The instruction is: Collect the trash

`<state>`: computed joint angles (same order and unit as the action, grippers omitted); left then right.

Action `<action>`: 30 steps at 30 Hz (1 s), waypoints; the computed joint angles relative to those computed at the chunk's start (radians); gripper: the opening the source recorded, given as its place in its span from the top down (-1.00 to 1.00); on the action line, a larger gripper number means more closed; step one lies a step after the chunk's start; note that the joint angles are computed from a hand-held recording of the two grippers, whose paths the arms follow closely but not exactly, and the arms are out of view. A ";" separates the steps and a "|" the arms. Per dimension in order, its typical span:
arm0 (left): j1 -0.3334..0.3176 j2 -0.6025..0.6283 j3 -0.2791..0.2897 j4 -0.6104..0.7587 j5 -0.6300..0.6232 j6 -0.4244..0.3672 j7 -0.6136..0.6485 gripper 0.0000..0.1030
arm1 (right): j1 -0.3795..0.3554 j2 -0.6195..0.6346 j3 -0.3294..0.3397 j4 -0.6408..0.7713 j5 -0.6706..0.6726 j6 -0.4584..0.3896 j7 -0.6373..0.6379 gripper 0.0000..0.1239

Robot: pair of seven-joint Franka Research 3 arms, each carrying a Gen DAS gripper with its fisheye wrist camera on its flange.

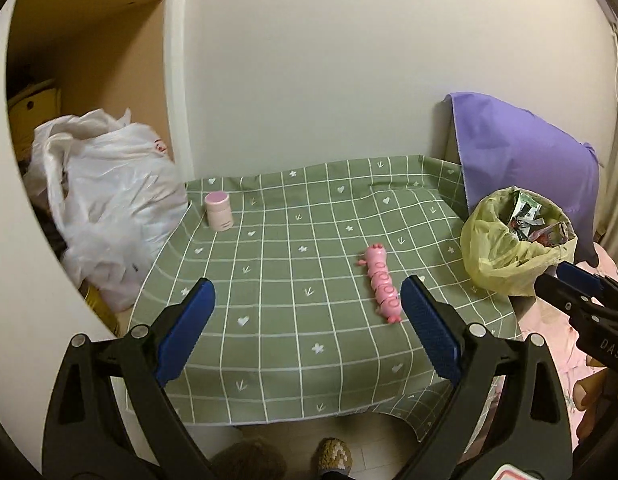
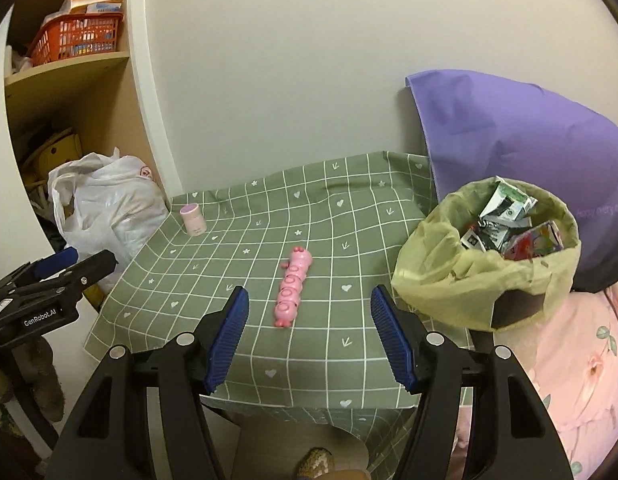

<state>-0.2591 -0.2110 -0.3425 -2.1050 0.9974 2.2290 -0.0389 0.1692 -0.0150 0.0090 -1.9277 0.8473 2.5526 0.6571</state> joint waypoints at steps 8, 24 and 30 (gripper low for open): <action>-0.006 -0.017 -0.011 -0.013 0.008 0.015 -0.007 -0.74 | 0.012 -0.049 -0.006 -0.060 0.033 0.026 -0.026 0.03; -0.008 -0.033 -0.025 -0.016 0.048 0.036 -0.036 -0.74 | 0.037 -0.088 -0.018 -0.087 0.050 0.072 -0.077 0.03; -0.004 -0.037 -0.023 -0.020 0.053 0.051 -0.038 -0.74 | 0.036 -0.093 -0.024 -0.093 0.049 0.070 -0.074 0.03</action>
